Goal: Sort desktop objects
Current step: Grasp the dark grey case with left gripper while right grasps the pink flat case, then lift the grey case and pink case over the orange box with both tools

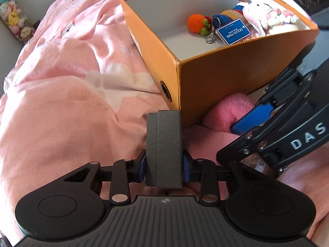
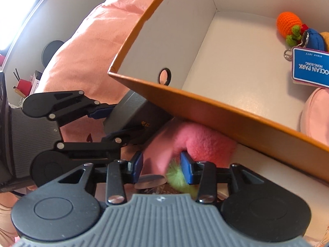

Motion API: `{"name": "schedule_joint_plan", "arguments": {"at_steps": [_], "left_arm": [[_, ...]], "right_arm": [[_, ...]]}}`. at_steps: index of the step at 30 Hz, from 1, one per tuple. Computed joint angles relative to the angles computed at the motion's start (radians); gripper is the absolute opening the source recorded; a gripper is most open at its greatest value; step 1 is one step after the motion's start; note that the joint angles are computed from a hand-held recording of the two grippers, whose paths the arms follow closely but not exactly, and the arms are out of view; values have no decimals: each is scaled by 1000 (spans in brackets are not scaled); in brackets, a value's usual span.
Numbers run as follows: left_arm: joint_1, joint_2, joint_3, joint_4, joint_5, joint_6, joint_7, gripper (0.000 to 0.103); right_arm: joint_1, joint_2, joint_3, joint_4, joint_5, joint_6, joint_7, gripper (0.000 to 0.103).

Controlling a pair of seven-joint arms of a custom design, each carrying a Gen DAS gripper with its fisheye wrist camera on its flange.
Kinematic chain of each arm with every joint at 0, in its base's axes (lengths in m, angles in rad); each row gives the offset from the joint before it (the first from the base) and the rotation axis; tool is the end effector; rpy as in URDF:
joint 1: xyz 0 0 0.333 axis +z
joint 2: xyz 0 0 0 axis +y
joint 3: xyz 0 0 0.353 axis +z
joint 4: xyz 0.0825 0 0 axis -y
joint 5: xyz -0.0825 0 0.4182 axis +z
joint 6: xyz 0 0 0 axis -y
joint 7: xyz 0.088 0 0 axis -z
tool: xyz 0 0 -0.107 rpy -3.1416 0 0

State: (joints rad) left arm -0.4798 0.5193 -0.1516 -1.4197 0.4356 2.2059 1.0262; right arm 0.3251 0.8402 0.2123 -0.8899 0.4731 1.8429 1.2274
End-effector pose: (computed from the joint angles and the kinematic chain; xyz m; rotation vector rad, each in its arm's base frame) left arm 0.6522 -0.4291 0.4504 -1.6782 2.2022 -0.2875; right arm 0.7447 0.3969 0.4483 -2.3538 1.0966 0.5226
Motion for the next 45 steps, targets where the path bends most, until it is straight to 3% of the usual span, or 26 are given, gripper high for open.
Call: {"name": "schedule_joint_plan", "arguments": {"at_steps": [6, 10, 14, 22, 29, 34, 45], "left_arm": [[6, -90, 6, -92, -21, 16, -174, 38], [24, -150, -3, -168, -25, 67, -302, 38], [37, -172, -19, -205, -24, 106, -350, 38], [38, -181, -19, -231, 7, 126, -453, 38], [25, -188, -17, -239, 58, 136, -523, 38], [10, -200, -18, -234, 112, 126, -550, 38], [-23, -207, -19, -184, 239, 163, -591, 38]], "right_arm": [[8, 9, 0, 20, -5, -23, 17, 44], [-11, -10, 19, 7, 30, -70, 16, 44], [2, -42, -2, -50, 24, -20, 23, 43], [24, 33, -1, 32, 11, -36, 124, 36], [7, -95, 10, -164, 20, 58, 36, 31], [-24, -226, 18, -340, 69, 171, -72, 22], [-86, -389, 14, -495, 213, 291, -255, 19]]}}
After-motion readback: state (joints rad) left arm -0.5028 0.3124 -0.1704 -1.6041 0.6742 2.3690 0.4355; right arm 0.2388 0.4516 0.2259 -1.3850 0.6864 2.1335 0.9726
